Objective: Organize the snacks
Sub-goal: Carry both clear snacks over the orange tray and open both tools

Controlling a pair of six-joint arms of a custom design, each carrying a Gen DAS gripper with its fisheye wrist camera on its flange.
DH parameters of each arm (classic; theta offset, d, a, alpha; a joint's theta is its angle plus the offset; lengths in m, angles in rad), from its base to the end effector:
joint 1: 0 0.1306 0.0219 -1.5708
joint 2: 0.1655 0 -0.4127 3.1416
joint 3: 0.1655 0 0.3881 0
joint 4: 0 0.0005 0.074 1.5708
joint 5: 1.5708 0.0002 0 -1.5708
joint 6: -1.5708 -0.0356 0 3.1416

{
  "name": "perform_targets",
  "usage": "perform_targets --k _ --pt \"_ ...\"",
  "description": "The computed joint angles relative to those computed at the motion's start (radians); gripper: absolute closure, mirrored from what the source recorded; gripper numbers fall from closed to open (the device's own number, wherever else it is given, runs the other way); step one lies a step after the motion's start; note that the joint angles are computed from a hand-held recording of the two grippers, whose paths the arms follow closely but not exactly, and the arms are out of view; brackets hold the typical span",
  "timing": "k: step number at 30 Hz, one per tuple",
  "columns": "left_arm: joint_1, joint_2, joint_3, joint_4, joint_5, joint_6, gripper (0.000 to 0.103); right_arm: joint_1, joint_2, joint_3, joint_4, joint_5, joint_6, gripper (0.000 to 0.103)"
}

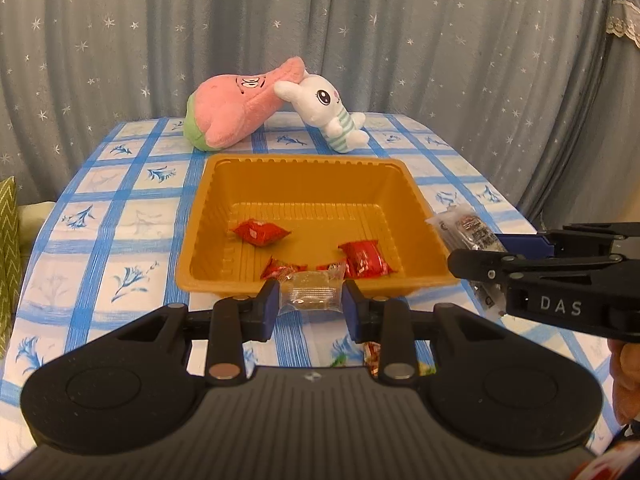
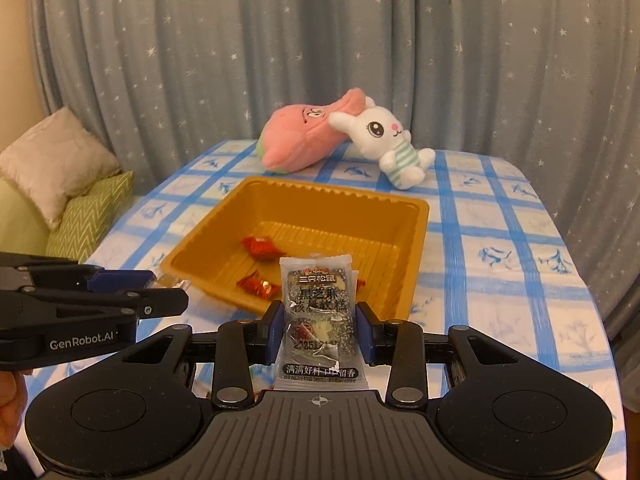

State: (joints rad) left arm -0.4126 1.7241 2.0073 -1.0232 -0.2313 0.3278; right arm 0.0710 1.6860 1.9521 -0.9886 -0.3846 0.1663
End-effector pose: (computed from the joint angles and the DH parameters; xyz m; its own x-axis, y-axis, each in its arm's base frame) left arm 0.5564 -0.2352 0.5575 -0.6606 -0.0529 -0.7489 0.0238 0.9955 -0.0914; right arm 0.5884 0.0547 0.5583 -0.5931 -0.1960 -0.7809 -0.4509 0.8844 0.1205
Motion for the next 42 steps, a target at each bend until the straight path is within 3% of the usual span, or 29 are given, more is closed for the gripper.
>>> perform_targets --k 6,16,23,33,37,42 --pt "0.029 0.055 0.088 -0.026 0.027 -0.013 0.073 0.002 0.072 0.115 -0.053 0.005 -0.031 0.065" --pt "0.082 0.186 0.298 -0.092 0.059 -0.049 0.073 0.008 0.287 0.469 -0.222 0.004 -0.098 0.065" --pt "0.105 0.248 0.375 -0.122 0.075 -0.058 0.073 0.017 0.411 0.665 -0.314 0.015 -0.115 0.065" --pt "0.118 0.314 0.448 -0.15 0.098 -0.069 0.072 0.023 0.485 0.766 -0.359 0.026 -0.141 0.065" --pt "0.125 0.359 0.523 -0.2 0.109 -0.073 0.065 0.025 0.504 0.792 -0.374 0.031 -0.146 0.065" --pt "0.132 0.332 0.479 -0.179 0.1 -0.073 0.064 0.023 0.495 0.769 -0.364 0.025 -0.152 0.065"
